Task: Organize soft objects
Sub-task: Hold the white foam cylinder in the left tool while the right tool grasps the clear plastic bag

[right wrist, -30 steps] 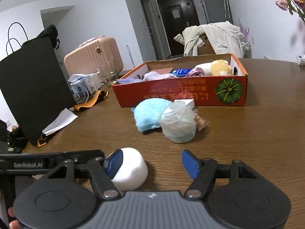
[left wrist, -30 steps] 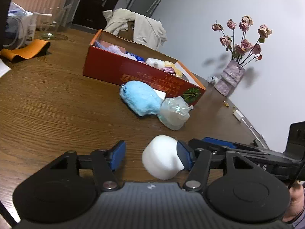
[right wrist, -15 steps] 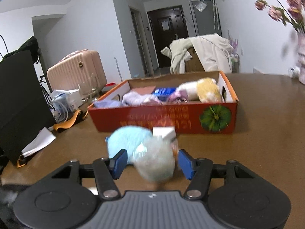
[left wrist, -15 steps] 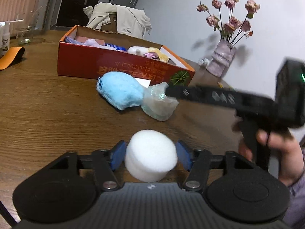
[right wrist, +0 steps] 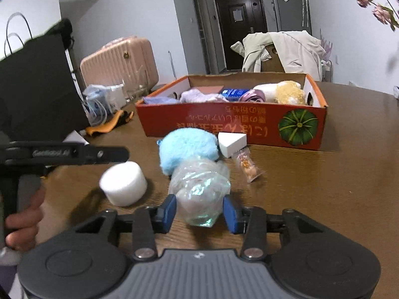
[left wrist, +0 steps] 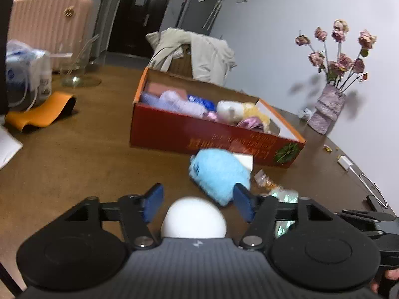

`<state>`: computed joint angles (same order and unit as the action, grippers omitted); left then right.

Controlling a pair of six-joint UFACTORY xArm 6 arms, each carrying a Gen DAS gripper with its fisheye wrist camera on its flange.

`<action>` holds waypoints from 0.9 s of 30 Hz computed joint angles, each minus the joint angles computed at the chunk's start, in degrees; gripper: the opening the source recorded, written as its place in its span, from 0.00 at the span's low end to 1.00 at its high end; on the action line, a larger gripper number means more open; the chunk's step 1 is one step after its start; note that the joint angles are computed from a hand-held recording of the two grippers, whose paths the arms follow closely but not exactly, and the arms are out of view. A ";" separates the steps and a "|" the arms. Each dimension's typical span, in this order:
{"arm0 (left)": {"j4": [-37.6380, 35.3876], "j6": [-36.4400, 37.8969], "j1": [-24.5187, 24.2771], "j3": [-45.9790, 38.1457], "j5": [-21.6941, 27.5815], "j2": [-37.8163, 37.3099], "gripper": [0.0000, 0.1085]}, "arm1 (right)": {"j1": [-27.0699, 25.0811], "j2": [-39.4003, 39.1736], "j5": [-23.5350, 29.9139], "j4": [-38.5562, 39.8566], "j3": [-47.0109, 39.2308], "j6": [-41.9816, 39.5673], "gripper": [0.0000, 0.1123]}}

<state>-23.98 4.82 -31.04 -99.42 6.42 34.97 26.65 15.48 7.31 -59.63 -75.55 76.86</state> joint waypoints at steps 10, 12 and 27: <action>11.22 -5.81 -0.89 0.26 3.18 1.07 0.65 | -1.23 5.03 -2.80 3.83 -4.19 -2.32 0.47; 14.52 -8.41 -0.73 0.60 3.67 1.08 0.54 | -1.09 5.97 -4.21 10.26 -4.07 -7.51 0.40; 4.71 0.49 -1.88 3.09 0.02 -2.04 0.50 | -2.02 2.63 -5.41 -2.91 -2.95 5.58 0.25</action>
<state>-19.26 5.31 -32.92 -96.33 6.44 32.93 24.62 18.11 1.90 -62.54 -78.50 82.43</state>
